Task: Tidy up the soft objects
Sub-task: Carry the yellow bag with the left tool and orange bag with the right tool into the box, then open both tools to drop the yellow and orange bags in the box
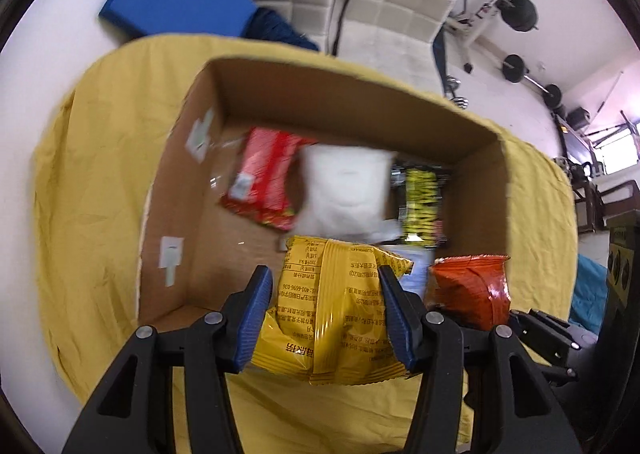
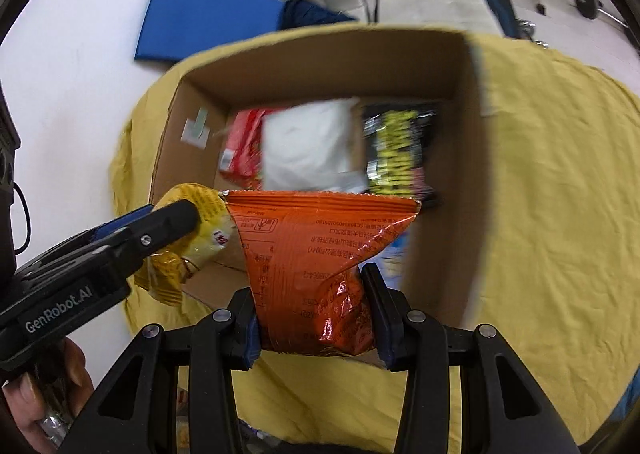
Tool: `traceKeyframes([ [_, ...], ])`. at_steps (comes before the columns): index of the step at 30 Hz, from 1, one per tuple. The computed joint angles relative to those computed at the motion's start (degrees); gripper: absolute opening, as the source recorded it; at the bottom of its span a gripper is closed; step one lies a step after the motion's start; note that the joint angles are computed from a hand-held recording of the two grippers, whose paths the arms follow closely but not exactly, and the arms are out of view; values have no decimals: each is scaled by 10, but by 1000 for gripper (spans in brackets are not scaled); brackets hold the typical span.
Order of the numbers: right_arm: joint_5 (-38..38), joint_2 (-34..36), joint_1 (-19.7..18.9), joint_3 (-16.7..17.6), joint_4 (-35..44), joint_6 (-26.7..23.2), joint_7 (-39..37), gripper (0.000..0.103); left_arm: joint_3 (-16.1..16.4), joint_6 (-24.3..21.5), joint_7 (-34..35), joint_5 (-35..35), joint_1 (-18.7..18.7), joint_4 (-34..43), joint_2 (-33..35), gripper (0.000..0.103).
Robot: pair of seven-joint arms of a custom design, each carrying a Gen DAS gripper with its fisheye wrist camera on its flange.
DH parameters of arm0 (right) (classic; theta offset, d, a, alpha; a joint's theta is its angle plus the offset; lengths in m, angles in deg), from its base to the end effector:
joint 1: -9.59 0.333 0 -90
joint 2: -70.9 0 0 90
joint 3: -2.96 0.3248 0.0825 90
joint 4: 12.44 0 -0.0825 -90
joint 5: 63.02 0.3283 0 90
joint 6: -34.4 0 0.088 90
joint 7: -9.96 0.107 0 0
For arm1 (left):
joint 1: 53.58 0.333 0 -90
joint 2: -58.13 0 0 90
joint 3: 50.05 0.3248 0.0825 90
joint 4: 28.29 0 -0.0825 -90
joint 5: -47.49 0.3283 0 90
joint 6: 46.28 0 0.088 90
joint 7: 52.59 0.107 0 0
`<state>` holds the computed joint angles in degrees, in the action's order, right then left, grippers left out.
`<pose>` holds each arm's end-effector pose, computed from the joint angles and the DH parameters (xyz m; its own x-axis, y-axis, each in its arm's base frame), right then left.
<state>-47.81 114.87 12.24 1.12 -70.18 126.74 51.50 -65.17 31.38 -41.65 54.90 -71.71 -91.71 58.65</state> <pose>0.6924 0.0448 0.4068 0.7180 -0.6379 -0.2786 -0.6772 -0.7327 -0.0676 0.3893 -0.2349 0.7933 0.7179 -0.6627 0.2131 -0.6444 -0.7484 -0.1568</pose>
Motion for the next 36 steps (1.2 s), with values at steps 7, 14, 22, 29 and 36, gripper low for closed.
traceKeyframes([
  [7, -24, -21, 49, -7, -126, 82, 22, 46, 32, 87, 33, -78, 29, -201, -95, 51],
  [14, -40, -14, 70, -9, -163, 121, 32, 46, 47, 133, 62, -119, 36, -300, -135, 51],
  [22, -48, -4, 79, -11, -177, 140, 45, 47, 52, 151, 75, -136, 37, -336, -141, 52],
  [29, -53, 10, 79, -12, -156, 136, 49, 48, 42, 126, 72, -125, 34, -309, -117, 52],
  [36, -53, 3, 77, -9, -155, 140, 38, 68, 36, 118, 47, -122, 34, -291, -107, 62],
])
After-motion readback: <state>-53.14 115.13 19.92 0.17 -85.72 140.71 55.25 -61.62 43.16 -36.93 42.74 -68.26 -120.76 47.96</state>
